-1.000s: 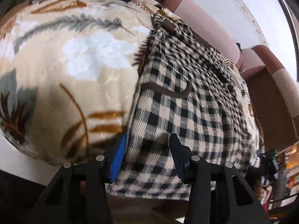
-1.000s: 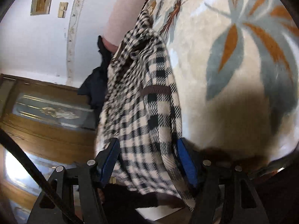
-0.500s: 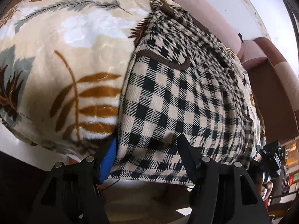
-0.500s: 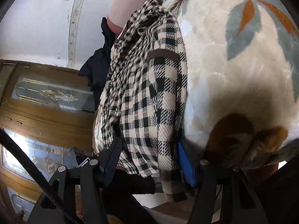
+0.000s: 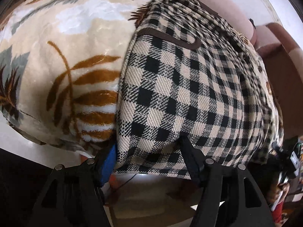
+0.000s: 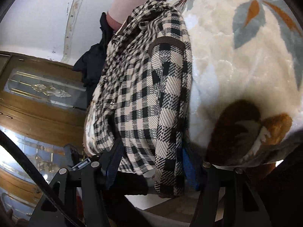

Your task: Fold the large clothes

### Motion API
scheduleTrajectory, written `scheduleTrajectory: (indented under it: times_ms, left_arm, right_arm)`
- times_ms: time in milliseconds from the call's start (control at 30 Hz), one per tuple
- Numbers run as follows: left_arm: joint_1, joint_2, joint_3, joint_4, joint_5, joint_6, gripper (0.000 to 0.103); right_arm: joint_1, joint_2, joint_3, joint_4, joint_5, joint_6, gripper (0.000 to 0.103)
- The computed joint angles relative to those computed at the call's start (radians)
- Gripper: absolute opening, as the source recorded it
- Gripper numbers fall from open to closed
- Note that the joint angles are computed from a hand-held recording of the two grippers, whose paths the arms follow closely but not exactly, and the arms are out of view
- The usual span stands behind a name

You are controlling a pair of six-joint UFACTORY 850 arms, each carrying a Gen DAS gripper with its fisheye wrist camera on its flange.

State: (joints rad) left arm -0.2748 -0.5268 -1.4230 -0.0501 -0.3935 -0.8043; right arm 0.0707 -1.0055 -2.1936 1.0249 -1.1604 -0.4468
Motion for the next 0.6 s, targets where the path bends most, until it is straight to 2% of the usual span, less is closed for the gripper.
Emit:
scheduleTrajectory:
  times_ms: [67, 100, 133, 167, 200, 233, 267, 300, 367, 433, 500, 600]
  left_arm:
    - [0.005, 0.004, 0.006, -0.036, 0.008, 0.028, 0.064]
    - [0.004, 0.002, 0.003, -0.033, 0.005, 0.029, 0.06]
    - [0.002, 0.005, 0.003, -0.023, 0.002, 0.027, 0.049]
    - [0.0, 0.008, 0.003, -0.013, 0.0, 0.02, 0.044]
    - [-0.001, 0.013, 0.006, -0.012, 0.0, 0.017, 0.033]
    - [-0.002, 0.018, 0.01, -0.013, 0.003, 0.012, 0.022]
    - [0.001, 0.029, 0.022, -0.033, 0.016, 0.019, 0.018]
    - [0.004, 0.043, 0.037, -0.068, 0.034, 0.038, 0.012]
    - [0.01, 0.073, 0.071, -0.178, 0.085, 0.128, 0.009]
    - [0.009, 0.102, 0.092, -0.194, 0.125, 0.147, 0.008]
    - [0.008, 0.125, 0.097, -0.173, 0.148, 0.131, 0.008]
    - [0.02, 0.139, 0.085, -0.251, 0.176, 0.207, 0.008]
  right_arm:
    - [0.006, 0.009, 0.009, -0.031, 0.022, 0.008, 0.065]
    - [0.009, 0.014, 0.013, -0.043, 0.031, 0.006, 0.064]
    - [0.013, 0.018, 0.014, -0.059, 0.041, 0.007, 0.061]
    - [0.019, 0.025, 0.019, -0.086, 0.057, 0.009, 0.052]
    - [0.025, 0.034, 0.026, -0.111, 0.075, 0.009, 0.038]
    - [0.028, 0.037, 0.027, -0.121, 0.084, 0.006, 0.028]
    - [0.029, 0.041, 0.029, -0.123, 0.091, -0.005, 0.017]
    - [0.031, 0.046, 0.031, -0.119, 0.096, -0.015, 0.014]
    - [0.035, 0.055, 0.025, -0.118, 0.104, -0.038, 0.012]
    - [0.039, 0.053, -0.003, -0.121, 0.103, -0.052, 0.011]
    - [0.044, 0.032, -0.068, -0.121, 0.091, -0.053, 0.011]
    - [0.054, -0.028, -0.215, -0.129, 0.068, -0.03, 0.01]
